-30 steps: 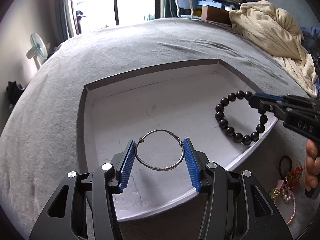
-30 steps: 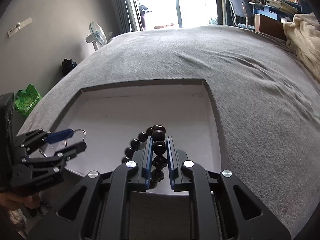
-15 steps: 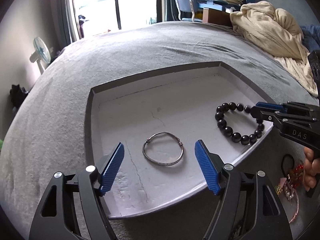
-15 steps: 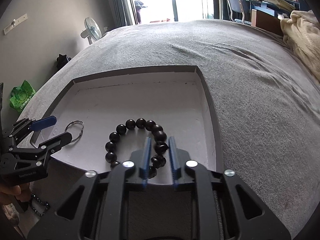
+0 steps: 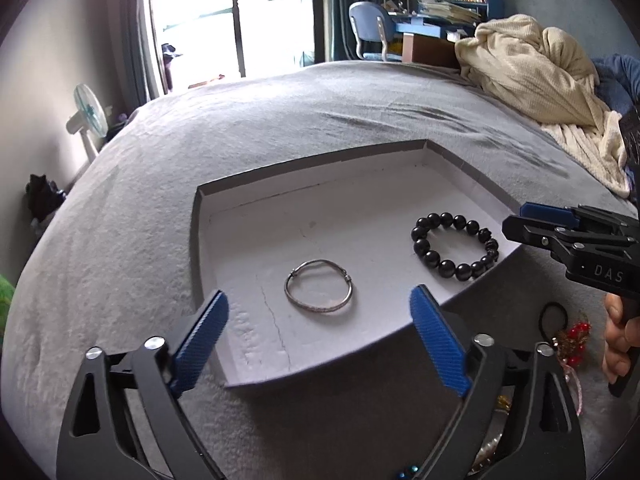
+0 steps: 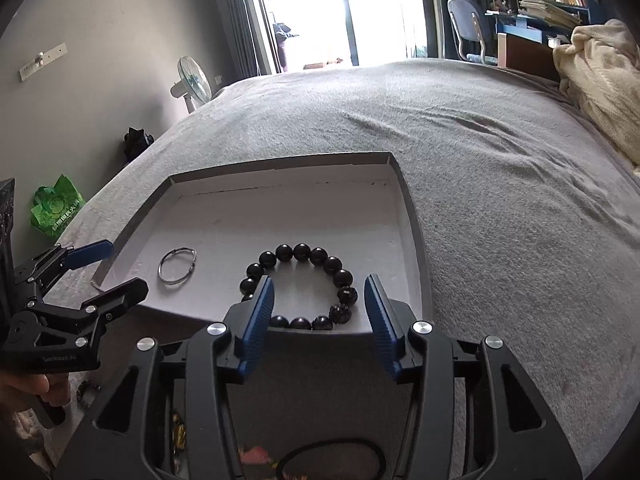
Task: Organize jewelry
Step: 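Open both tools to drop the bangle and bead bracelet into the tray, then move both open tools back to the jewelry pile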
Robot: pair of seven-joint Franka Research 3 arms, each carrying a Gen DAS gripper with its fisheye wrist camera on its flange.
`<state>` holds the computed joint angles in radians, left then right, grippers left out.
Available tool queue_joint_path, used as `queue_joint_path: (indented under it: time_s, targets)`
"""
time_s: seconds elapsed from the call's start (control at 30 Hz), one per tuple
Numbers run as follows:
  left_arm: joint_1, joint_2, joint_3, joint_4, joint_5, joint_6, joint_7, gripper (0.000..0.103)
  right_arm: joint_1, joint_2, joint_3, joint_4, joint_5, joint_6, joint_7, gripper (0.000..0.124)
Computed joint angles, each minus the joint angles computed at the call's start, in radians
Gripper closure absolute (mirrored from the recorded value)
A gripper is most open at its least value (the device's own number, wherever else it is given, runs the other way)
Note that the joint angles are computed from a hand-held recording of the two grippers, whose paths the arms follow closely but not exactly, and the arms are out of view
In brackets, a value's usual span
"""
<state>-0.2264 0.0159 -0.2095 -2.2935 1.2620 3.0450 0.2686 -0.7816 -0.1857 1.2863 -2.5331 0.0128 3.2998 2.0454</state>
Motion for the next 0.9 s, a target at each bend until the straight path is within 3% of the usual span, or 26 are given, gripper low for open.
queue_joint_path:
  time_s: [0.2, 0.37, 0.63, 0.9]
  targets:
    - [0.014, -0.057, -0.012, -0.043, 0.049, 0.024, -0.079, 0.009, 0.277, -0.049, -0.244, -0.086, 0.079, 0.037, -0.026, 0.074]
    - [0.033, -0.111, -0.036, -0.083, 0.113, 0.041, -0.172, 0.008, 0.413, -0.107, -0.341, -0.155, 0.159, 0.059, -0.053, 0.068]
    - [0.042, -0.169, -0.066, -0.133, 0.193, 0.046, -0.28, 0.008, 0.53, -0.209, -0.381, -0.254, 0.277, 0.084, -0.098, 0.061]
    - [0.034, -0.201, -0.075, -0.173, 0.253, 0.049, -0.361, 0.007, 0.597, -0.264, -0.391, -0.319, 0.342, 0.104, -0.108, 0.054]
